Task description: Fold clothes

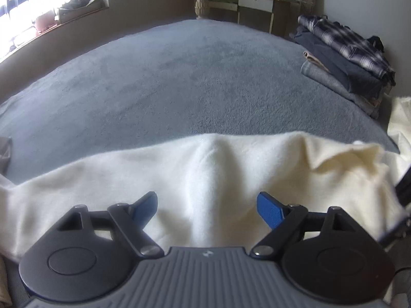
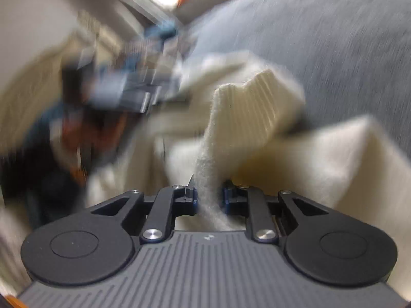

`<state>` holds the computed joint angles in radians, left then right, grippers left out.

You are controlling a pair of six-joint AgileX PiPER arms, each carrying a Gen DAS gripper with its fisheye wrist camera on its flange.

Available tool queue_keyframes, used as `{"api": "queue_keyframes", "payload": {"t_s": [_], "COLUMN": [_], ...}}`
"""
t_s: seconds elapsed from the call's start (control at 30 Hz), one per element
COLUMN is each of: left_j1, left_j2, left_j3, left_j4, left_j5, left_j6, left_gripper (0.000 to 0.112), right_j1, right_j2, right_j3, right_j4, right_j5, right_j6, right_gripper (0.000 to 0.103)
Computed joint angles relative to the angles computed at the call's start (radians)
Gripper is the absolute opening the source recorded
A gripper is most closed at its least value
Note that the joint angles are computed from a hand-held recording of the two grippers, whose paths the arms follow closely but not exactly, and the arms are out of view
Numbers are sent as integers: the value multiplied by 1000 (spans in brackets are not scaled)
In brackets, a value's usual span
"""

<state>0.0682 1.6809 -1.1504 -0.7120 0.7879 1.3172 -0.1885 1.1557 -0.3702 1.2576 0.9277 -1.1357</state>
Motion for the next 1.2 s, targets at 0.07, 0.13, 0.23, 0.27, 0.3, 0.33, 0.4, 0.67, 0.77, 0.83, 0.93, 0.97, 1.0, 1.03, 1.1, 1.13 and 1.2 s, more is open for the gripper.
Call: {"api": "queue_keyframes", "payload": {"t_s": [0.07,0.13,0.23,0.27,0.3,0.33,0.4,0.67,0.77,0.83,0.93,0.97,1.0,1.03,1.1,1.13,1.2], "left_j1": [-27,-64,-148,-178,-201,-224,-264,-329,-336,-327,-308,-305,-302,-298,-288,-280,-252], "left_j2": [11,26,31,34,46,59,94,302,384,385,341,312,287,263,217,200,156], "left_j3": [-16,-45,-65,-70,-84,-100,-141,-400,-480,-460,-390,-340,-304,-269,-207,-185,-127], "left_j4": [54,106,163,179,201,223,265,296,316,302,250,228,208,186,143,115,44], "left_j5": [-24,-29,-55,-65,-56,-46,-24,143,190,182,146,105,82,60,16,1,-26], "left_j6": [-9,-18,17,42,65,87,111,116,81,68,127,158,183,208,237,248,284], "left_gripper": [86,86,86,86,86,86,88,100,102,102,85,78,65,59,33,26,12], "right_j1": [-21,-71,-111,-134,-159,-185,-209,-225,-210,-184,-173,-171,-184,-198,-198,-180,-173], "right_j2": [15,78,174,193,202,211,229,236,224,226,218,217,213,209,195,182,150], "right_j3": [64,104,117,121,125,130,132,151,149,156,156,154,147,140,127,125,124], "right_j4": [52,133,199,200,192,182,176,194,204,239,247,246,226,205,185,191,188], "right_j5": [21,60,109,132,154,176,198,218,208,194,184,180,183,189,183,168,154], "right_j6": [-70,-177,-292,-313,-328,-341,-363,-378,-351,-348,-335,-330,-318,-306,-276,-261,-240], "right_gripper": [15,15,14,14,14,14,14,14,14,14,14,14,14,14,15,15,16]}}
